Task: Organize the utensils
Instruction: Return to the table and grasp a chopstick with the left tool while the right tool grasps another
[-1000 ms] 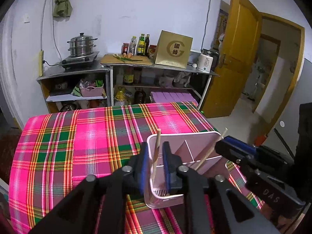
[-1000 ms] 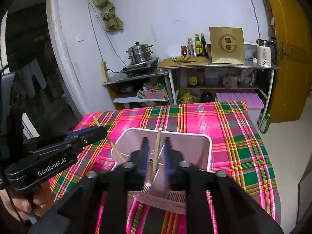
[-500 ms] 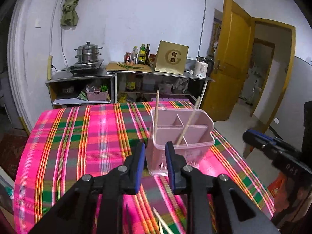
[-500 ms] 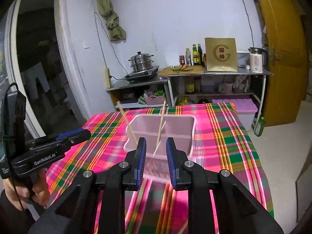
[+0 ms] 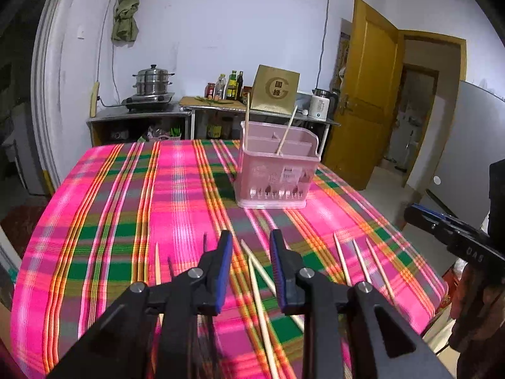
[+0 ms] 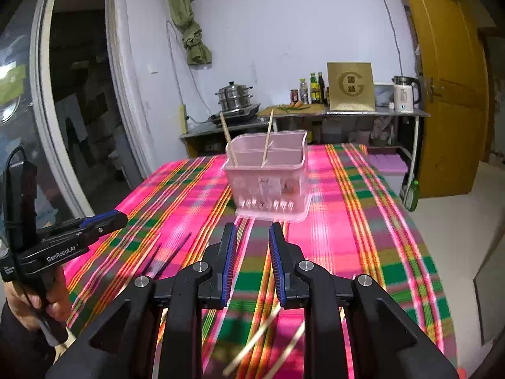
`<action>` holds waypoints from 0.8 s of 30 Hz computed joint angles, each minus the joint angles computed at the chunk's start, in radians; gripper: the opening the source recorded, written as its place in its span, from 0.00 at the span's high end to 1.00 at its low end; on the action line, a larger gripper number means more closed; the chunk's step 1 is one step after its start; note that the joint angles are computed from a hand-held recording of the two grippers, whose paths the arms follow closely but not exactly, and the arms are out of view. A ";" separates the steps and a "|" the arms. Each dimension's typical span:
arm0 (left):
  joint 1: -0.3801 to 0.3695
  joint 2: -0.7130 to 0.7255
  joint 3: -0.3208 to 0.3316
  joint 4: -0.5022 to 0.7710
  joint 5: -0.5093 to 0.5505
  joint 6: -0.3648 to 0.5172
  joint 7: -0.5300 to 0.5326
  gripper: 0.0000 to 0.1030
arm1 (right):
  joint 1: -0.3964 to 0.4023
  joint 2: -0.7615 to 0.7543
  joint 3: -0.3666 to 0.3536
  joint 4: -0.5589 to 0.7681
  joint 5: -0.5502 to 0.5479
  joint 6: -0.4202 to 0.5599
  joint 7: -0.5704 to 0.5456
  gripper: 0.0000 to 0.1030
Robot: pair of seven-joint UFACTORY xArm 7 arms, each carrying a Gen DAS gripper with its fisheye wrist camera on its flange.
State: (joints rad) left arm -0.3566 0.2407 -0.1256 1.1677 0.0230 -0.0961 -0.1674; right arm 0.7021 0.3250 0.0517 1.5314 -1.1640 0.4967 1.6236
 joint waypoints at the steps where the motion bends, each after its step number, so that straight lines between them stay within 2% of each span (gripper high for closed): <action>1: -0.014 -0.014 0.013 -0.028 0.000 -0.011 -0.008 0.75 | 0.004 -0.011 -0.002 -0.021 -0.010 -0.003 0.020 0.79; 4: 0.025 -0.034 -0.029 -0.082 -0.011 -0.019 -0.006 0.75 | -0.004 -0.039 0.010 -0.081 -0.018 -0.018 0.066 0.79; 11: 0.024 -0.041 -0.038 -0.121 -0.011 -0.016 -0.007 0.72 | -0.025 -0.046 0.035 -0.110 0.002 -0.014 0.064 0.79; 17: -0.024 0.003 0.008 -0.073 0.003 0.025 -0.022 0.71 | -0.026 -0.015 0.032 -0.089 0.041 -0.015 0.023 0.79; 20: -0.091 0.042 0.080 -0.019 0.040 0.072 -0.056 0.71 | -0.026 0.012 0.023 -0.070 0.082 -0.011 -0.015 0.79; 24: -0.073 0.111 0.057 0.080 0.059 0.164 -0.056 0.71 | -0.034 0.061 0.010 -0.036 0.181 -0.015 -0.091 0.79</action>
State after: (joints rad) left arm -0.4299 0.3516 -0.0688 1.2480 0.0819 0.0680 -0.2229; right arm 0.6678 0.3859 0.0613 1.4951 -0.9830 0.4813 1.5328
